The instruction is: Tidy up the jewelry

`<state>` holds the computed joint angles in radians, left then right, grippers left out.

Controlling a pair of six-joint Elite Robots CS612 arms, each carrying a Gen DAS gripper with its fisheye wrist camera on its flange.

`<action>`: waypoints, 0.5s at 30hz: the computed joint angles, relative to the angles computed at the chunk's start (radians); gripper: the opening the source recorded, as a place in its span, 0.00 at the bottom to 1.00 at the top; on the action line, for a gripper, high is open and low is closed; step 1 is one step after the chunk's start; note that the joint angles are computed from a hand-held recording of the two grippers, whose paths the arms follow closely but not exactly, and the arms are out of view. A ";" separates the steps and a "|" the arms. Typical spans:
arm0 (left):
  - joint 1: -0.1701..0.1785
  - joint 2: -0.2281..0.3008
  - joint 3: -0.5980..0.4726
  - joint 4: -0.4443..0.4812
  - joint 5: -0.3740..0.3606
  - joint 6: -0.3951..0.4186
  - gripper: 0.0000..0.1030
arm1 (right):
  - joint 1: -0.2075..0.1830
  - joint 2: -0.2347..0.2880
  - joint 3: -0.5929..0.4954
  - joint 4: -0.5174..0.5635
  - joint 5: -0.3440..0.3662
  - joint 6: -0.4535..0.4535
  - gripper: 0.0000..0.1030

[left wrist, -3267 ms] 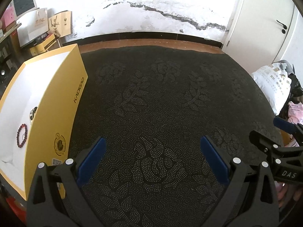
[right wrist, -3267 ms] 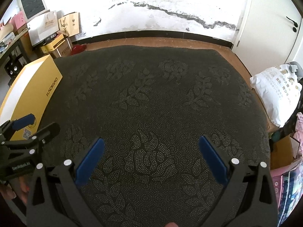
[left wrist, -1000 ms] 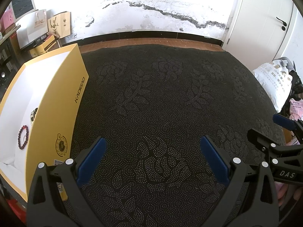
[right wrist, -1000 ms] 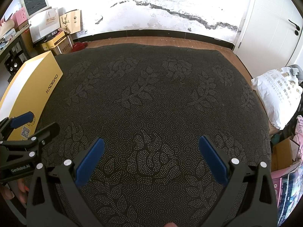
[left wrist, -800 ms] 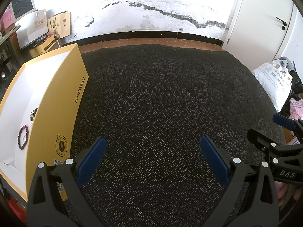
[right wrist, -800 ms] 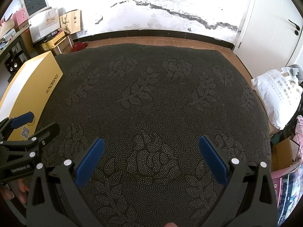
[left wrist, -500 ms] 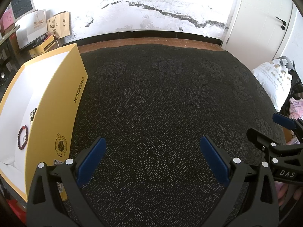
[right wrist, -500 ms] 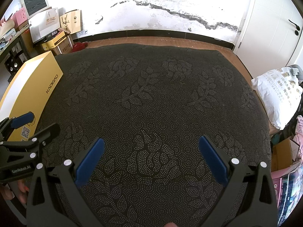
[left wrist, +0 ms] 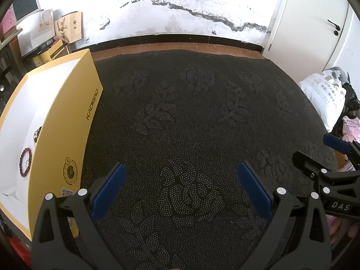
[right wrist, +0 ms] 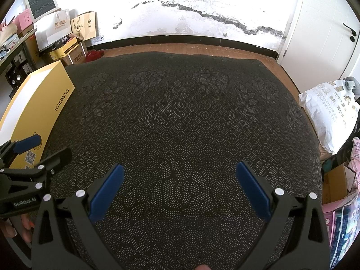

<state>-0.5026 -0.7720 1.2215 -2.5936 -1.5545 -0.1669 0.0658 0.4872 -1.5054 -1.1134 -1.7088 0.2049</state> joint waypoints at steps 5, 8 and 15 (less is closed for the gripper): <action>0.000 0.002 -0.003 0.005 -0.003 0.002 0.94 | 0.000 0.001 0.000 0.000 0.000 0.003 0.94; 0.000 0.001 -0.003 0.003 -0.001 0.003 0.94 | 0.000 0.000 0.001 -0.001 0.000 0.002 0.94; -0.001 0.001 -0.001 0.000 0.004 0.007 0.94 | -0.001 0.000 0.000 -0.002 0.001 0.000 0.94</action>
